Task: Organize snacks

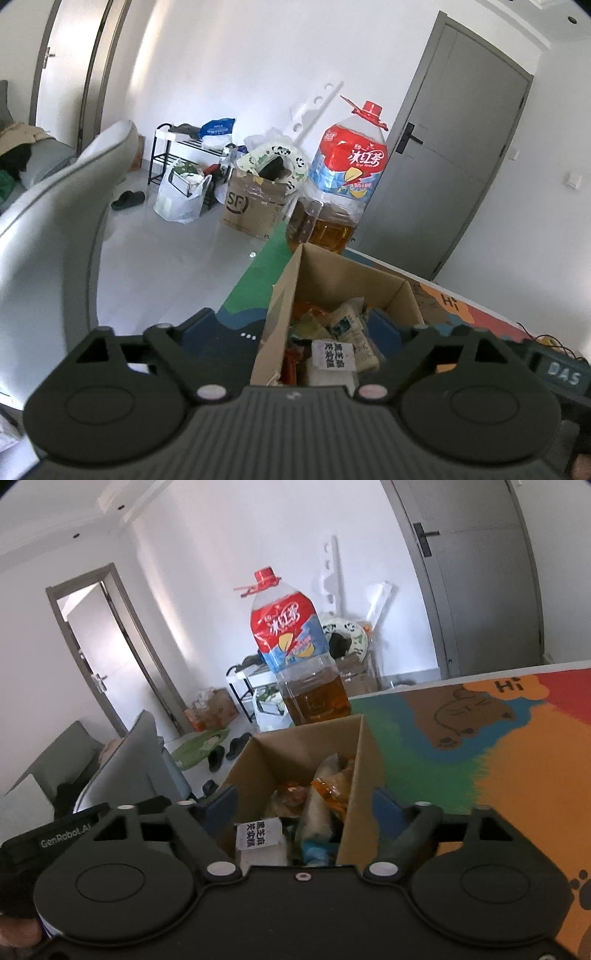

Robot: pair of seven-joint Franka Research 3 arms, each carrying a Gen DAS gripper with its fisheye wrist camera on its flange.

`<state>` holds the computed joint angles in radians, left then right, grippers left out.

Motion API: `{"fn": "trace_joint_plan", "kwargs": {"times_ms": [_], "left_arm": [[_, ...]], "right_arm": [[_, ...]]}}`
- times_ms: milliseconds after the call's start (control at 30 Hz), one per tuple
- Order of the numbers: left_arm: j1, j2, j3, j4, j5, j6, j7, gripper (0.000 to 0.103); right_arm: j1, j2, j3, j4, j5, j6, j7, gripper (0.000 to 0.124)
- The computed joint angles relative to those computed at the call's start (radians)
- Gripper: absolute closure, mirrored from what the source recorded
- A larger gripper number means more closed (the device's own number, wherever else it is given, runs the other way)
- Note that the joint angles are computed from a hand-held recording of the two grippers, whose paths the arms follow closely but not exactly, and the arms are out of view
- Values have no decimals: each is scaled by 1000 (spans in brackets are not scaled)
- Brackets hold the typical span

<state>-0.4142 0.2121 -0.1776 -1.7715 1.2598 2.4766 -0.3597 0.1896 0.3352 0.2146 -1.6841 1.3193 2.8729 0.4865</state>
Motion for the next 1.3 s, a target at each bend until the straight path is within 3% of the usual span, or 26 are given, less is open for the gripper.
{"fn": "trace_joint_plan", "kwargs": {"times_ms": [133,300,667,1300], "left_arm": [[-14,-15,-11,-14,-3,-45,12,4],[-17,-35,-27,-31,-32,-65,70,1],[0,-71,-47,-67,-73,-23,172,0],[-14,-156,-101,-140,-117,-33,251,0]], "right_arm": [[-10,-41,3,-46,70,10,-80,29],[2,-82,-23,-86,149,11,-151,26],[49,-163,-64,-173,190,72,-223,21],[97,-326,-116,-353,96,128,-143,21]]}}
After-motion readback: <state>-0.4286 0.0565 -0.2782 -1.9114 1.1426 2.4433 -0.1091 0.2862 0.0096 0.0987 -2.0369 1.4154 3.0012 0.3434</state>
